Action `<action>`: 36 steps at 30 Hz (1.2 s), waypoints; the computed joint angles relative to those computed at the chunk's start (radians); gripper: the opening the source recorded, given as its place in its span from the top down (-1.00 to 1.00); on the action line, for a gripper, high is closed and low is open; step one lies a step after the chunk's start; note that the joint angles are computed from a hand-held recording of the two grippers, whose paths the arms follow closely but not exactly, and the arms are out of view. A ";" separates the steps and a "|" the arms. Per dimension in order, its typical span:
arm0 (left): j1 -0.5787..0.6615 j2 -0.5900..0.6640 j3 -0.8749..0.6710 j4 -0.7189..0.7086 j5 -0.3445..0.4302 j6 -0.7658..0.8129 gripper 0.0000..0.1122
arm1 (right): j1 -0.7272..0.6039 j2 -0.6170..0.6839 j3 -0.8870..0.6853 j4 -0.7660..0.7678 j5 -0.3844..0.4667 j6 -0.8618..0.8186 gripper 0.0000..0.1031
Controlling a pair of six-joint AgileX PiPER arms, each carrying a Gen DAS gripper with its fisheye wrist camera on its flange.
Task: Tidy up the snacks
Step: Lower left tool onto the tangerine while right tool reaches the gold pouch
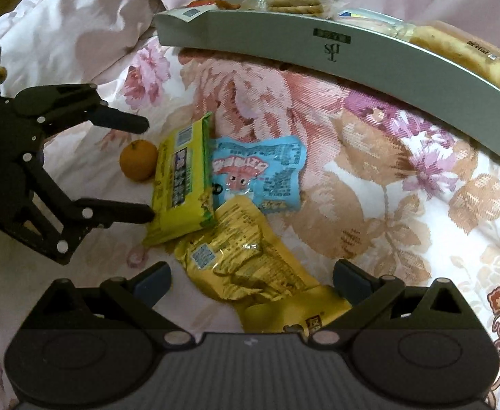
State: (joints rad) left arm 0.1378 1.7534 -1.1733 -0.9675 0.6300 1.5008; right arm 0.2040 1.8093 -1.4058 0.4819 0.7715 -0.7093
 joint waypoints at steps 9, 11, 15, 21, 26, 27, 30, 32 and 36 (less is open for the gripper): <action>0.009 0.001 -0.001 0.000 0.031 -0.038 0.01 | 0.045 -0.041 0.075 -0.078 -0.089 0.024 -0.99; 0.006 0.001 -0.004 0.011 0.043 -0.064 0.12 | 0.055 -0.054 0.094 -0.103 -0.111 0.041 -0.99; -0.024 -0.021 0.026 0.095 0.002 -0.142 0.20 | 0.060 -0.064 0.105 -0.130 -0.120 0.091 -0.99; -0.042 -0.065 0.056 0.169 -0.015 -0.271 0.28 | 0.069 -0.094 0.146 -0.166 -0.154 0.181 -0.96; -0.060 -0.112 0.084 0.266 -0.015 -0.425 0.28 | 0.094 -0.125 0.166 -0.242 -0.148 0.296 -0.80; -0.065 -0.122 0.092 0.279 -0.016 -0.442 0.28 | 0.101 -0.131 0.168 -0.264 -0.141 0.327 -0.75; -0.075 -0.148 0.114 0.300 -0.019 -0.468 0.28 | 0.117 -0.159 0.190 -0.310 -0.137 0.393 -0.58; -0.076 -0.160 0.124 0.298 -0.012 -0.474 0.28 | 0.128 -0.180 0.210 -0.332 -0.141 0.432 -0.44; -0.064 -0.167 0.128 0.275 -0.002 -0.502 0.19 | 0.167 -0.228 0.254 -0.397 -0.150 0.539 -0.34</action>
State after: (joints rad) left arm 0.0741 1.5864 -1.0457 -0.6927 0.6282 0.9992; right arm 0.3713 1.5815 -1.1519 0.0847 0.6214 -0.1706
